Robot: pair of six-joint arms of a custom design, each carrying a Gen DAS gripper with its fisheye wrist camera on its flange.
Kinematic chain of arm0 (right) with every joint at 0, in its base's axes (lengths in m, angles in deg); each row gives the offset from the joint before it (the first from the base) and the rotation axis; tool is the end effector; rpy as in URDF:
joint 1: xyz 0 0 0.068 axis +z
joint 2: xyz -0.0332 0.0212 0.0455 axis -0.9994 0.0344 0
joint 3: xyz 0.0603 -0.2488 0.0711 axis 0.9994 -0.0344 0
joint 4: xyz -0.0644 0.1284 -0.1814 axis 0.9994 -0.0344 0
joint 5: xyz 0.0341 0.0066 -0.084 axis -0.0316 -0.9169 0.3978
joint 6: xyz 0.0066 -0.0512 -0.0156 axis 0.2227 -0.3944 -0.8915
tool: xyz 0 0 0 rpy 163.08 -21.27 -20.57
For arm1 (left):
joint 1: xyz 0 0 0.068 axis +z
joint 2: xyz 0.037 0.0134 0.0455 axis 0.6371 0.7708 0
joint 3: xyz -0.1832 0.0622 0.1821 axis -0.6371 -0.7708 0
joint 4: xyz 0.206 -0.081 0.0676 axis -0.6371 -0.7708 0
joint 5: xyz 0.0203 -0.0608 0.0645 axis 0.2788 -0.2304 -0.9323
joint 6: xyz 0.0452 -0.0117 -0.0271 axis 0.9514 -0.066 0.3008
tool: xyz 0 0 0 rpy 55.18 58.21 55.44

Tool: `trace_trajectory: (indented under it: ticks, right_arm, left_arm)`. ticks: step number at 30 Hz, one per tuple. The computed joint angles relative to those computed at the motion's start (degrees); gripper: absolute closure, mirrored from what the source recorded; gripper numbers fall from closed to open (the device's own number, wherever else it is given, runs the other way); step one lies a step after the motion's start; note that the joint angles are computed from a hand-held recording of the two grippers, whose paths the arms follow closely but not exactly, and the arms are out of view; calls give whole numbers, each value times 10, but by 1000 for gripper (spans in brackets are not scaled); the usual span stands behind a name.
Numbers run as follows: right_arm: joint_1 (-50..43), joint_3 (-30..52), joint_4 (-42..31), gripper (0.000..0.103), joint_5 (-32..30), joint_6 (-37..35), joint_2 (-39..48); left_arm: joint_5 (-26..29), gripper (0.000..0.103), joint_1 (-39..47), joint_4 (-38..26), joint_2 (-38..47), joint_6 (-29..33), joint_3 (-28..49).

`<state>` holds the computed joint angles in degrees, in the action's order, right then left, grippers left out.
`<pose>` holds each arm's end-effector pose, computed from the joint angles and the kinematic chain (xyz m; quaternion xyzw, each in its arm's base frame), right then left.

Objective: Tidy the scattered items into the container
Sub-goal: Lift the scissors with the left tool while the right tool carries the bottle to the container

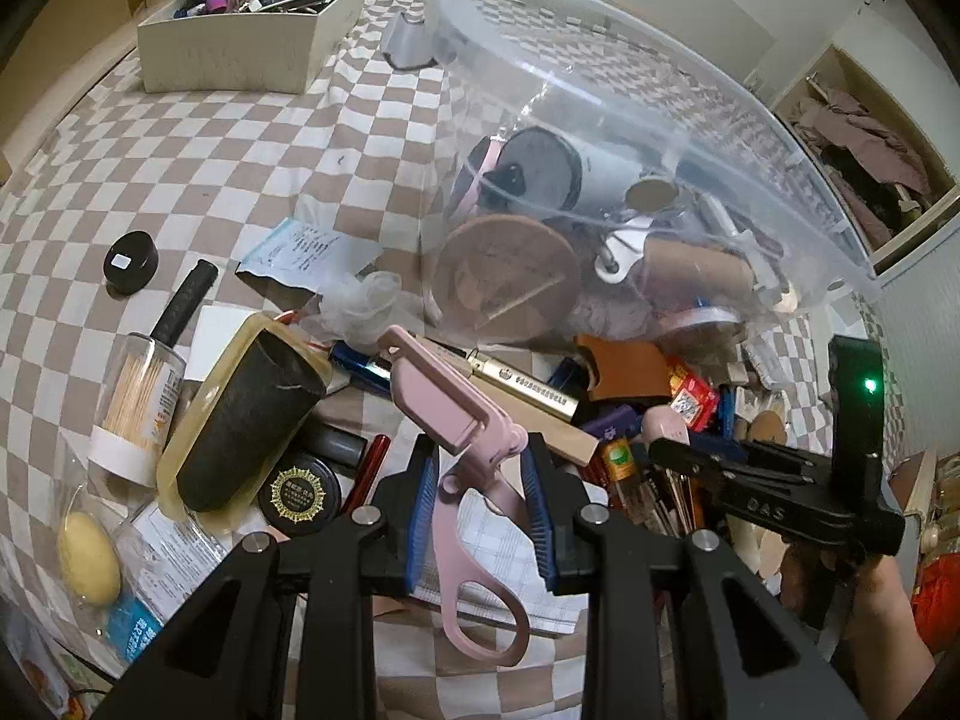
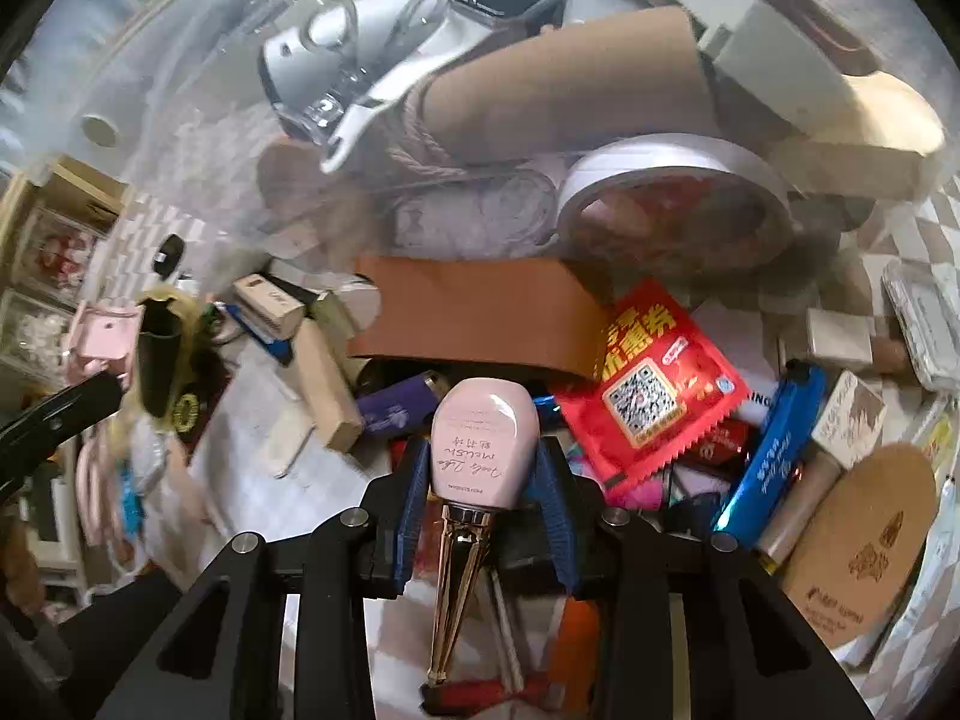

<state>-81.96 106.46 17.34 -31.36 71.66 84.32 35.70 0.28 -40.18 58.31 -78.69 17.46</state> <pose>0.2787 0.0406 0.1418 -0.0194 0.9785 0.1663 0.1207 0.2610 -0.2152 0.1817 0.0022 0.9654 -0.1781 0.1905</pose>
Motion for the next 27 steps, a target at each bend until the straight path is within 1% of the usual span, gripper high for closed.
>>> trace_trajectory:
  ticks: [6,12,14,15,17,22,27]
  right_arm:
    - [-33,-19,-29,66,-55,-6,-51]
    - [-39,-31,-41,66,-83,4,-99]
    - [-45,-33,-54,66,-109,7,-118]
    - [-32,-34,-41,66,-112,25,-118]
    - [-24,-38,-41,66,-122,38,-137]
    - [-31,-33,-61,66,-164,51,-190]
    - [-23,-24,-59,66,-186,67,-222]
  left_arm:
    - [-10,75,-1,-7,-9,-4,6]
    - [-16,75,-10,-14,-13,-6,16]
    - [-17,75,-14,-15,-14,-8,19]
    - [-19,75,-17,-17,-15,-9,23]
    - [-20,75,-21,-18,-19,-10,28]
    - [-27,75,-32,-23,-34,-10,46]
    - [-47,75,-43,-29,-54,-1,62]
